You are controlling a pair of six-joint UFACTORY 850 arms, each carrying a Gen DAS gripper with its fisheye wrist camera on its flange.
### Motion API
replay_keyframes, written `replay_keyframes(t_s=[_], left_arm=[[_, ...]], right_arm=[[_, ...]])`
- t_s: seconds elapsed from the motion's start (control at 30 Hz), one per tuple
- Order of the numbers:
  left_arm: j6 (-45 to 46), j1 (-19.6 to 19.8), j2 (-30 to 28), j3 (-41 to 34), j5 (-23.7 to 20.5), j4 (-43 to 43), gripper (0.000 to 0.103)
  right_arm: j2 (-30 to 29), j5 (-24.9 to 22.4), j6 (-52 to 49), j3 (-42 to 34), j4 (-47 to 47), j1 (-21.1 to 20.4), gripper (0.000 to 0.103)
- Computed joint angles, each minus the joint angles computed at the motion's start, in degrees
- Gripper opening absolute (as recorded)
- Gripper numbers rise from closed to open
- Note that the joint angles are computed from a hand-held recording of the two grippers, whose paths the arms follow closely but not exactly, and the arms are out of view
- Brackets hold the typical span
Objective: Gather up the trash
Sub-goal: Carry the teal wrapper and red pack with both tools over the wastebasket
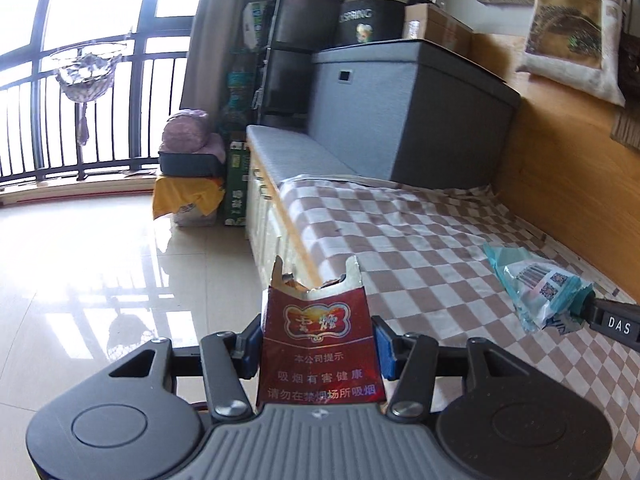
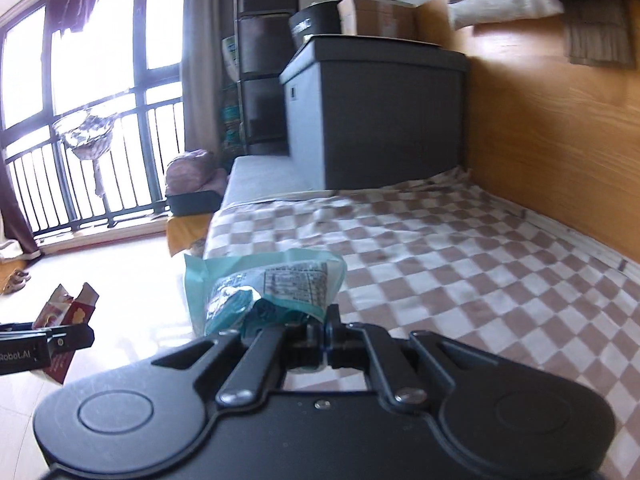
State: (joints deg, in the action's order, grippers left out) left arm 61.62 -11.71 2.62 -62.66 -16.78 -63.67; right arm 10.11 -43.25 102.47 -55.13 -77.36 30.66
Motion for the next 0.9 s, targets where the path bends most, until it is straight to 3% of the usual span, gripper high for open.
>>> replay_keyframes(t_s=[0.53,0.9], left_arm=[[5.4,15.3,-1.0,2.0,-6.8,-2.8,0.054],[5.4,18.5,-6.1,1.5,-7.7,-3.0,0.054]], right_arm=[[-18.4,-0.9,-8.5,-16.4,11.9,8.2,0.002],[-28.2,0.8,-13.2,-24.0,19.0,8.5,0.002]])
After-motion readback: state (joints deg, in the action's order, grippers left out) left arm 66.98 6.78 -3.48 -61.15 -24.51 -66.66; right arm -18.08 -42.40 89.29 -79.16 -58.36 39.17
